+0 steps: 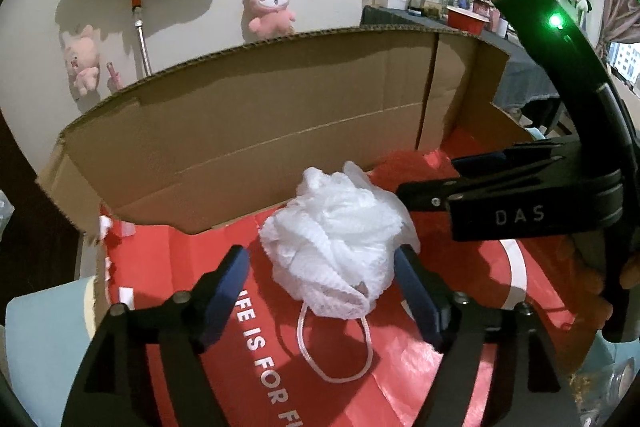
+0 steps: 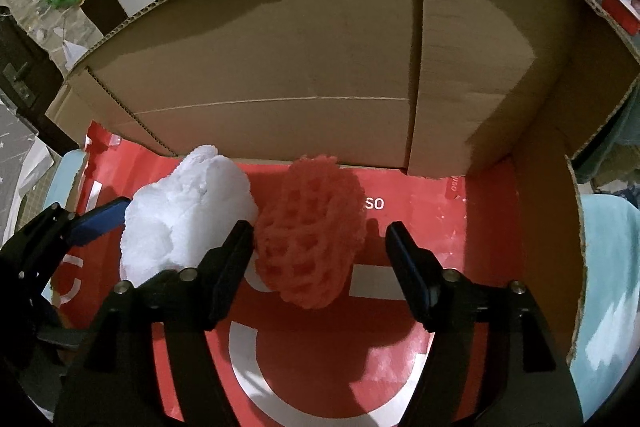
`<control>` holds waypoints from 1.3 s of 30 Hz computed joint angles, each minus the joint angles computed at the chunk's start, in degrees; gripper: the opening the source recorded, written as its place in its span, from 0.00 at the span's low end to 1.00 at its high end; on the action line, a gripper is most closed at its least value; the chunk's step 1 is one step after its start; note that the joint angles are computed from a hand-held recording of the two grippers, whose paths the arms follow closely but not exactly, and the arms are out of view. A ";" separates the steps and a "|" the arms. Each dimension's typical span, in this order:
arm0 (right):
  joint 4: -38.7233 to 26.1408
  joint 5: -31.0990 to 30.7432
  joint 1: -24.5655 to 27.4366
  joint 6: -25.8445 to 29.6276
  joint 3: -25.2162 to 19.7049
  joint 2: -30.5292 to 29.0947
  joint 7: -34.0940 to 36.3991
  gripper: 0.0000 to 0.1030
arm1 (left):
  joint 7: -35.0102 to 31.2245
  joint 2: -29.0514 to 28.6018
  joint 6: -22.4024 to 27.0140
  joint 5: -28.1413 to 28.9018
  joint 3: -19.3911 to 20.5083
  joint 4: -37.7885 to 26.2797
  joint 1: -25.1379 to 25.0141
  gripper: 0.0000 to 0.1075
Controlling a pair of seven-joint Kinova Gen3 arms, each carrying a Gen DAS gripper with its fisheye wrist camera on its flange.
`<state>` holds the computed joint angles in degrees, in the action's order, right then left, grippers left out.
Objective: Organize soft objects
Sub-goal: 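Open both tools to release the poufs in the box and withdraw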
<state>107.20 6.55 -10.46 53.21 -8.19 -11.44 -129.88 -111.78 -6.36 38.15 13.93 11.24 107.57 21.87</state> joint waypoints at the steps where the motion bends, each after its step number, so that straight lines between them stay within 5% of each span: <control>1: -0.22 0.31 0.07 0.53 -0.32 -0.25 -0.51 0.66 | -0.02 -0.44 0.41 0.31 -0.22 -0.05 -0.06 0.73; 13: -4.91 5.59 -1.03 9.63 -6.87 -5.37 -8.27 0.72 | 1.04 -13.45 5.72 4.31 -4.35 1.13 -0.10 0.89; 21: -11.22 11.05 -0.26 20.51 -20.23 -13.94 -16.25 0.84 | 1.36 -27.40 11.88 7.23 -9.04 0.41 0.85 0.96; 27: -16.82 12.11 5.71 26.46 -30.96 -19.16 -17.69 0.88 | 3.12 -35.65 16.94 7.93 -11.62 -0.52 1.45 0.96; 39: -24.56 6.38 18.30 34.45 -41.54 -35.11 -10.96 0.91 | 4.81 -52.46 19.34 5.82 -12.80 2.95 1.81 0.96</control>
<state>82.65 12.93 7.84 87.66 -49.74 -46.56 -140.84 -106.97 -58.82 57.49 19.75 -1.57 110.51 23.68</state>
